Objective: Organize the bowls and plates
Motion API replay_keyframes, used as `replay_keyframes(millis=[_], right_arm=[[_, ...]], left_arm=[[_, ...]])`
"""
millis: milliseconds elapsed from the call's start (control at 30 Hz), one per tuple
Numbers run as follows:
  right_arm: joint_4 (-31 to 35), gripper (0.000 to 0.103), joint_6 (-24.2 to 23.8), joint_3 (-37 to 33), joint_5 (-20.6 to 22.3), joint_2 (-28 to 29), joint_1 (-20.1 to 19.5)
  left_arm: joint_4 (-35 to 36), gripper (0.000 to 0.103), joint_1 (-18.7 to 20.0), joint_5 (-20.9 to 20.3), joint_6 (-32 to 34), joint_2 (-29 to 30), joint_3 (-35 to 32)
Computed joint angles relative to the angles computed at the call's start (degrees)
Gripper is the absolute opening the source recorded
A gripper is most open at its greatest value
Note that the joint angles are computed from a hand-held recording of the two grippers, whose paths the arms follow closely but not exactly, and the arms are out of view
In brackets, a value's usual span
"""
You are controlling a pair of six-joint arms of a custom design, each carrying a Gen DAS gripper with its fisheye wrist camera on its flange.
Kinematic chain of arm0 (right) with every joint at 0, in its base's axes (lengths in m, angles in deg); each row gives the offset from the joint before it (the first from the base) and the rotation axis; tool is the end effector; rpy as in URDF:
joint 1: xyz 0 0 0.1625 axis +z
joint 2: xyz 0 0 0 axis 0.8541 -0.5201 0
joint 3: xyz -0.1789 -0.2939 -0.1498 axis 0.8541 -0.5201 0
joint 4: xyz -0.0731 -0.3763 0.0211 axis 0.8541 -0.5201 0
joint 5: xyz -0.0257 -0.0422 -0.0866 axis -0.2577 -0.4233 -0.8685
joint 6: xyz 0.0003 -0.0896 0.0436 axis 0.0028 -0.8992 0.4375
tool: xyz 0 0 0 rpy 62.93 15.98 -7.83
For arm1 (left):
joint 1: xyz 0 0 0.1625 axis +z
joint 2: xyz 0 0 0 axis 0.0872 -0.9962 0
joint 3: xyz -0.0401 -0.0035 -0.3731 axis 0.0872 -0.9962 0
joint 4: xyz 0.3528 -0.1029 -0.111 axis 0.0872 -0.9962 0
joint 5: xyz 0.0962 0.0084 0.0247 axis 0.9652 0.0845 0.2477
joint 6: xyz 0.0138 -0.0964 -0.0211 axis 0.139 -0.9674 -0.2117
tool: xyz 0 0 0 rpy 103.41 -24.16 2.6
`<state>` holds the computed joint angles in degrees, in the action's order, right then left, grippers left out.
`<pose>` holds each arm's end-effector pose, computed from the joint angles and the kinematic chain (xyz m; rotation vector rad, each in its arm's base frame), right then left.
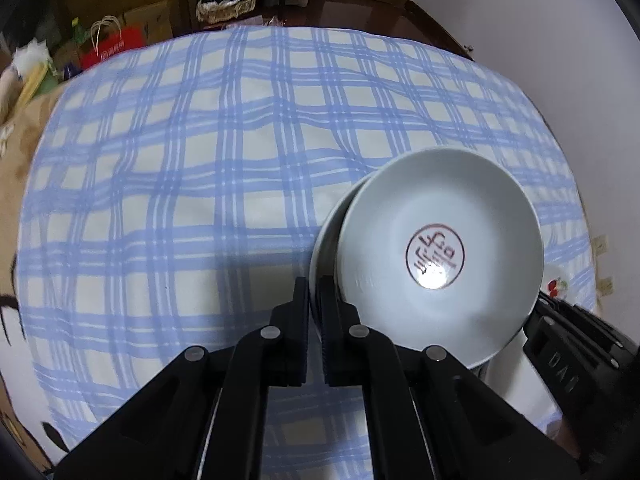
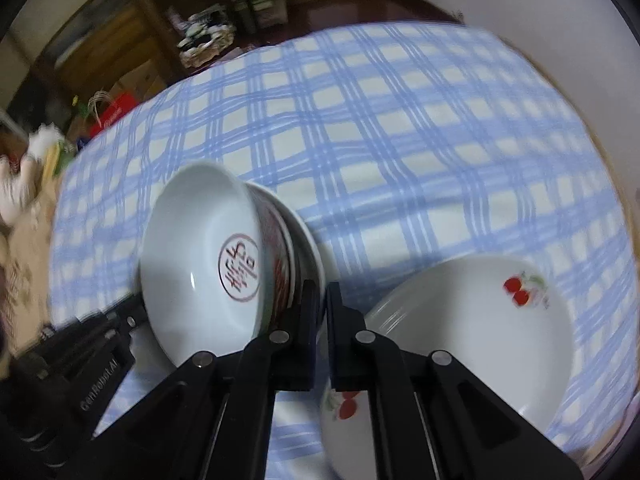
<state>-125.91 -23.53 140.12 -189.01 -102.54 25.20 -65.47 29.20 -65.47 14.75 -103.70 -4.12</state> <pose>0.0200 -0.4996 0.3051 0.2207 -2.3693 0.3462 -0.4105 -0.5129 -0.1120 -0.0481 2.4721 -0.4957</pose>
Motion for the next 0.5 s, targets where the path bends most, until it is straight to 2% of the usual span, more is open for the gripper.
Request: replay_keyframes(millis=[67, 367, 500], right_arm=[[-1.71, 0.006, -1.27, 0.69, 0.25, -0.14, -0.08], [-0.27, 0.006, 1.06, 0.69, 4.85, -2.26, -1.78], [0.40, 0.006, 1.85, 0.48, 5.40, -2.44, -1.94]], left_arm=[[-0.59, 0.004, -0.01, -0.13, -0.09, -0.32, 0.56], [-5.20, 0.004, 0.08, -1.02, 0.15, -1.86, 3.20], [-4.64, 0.005, 0.14, -1.10, 0.65, -2.51, 3.53]])
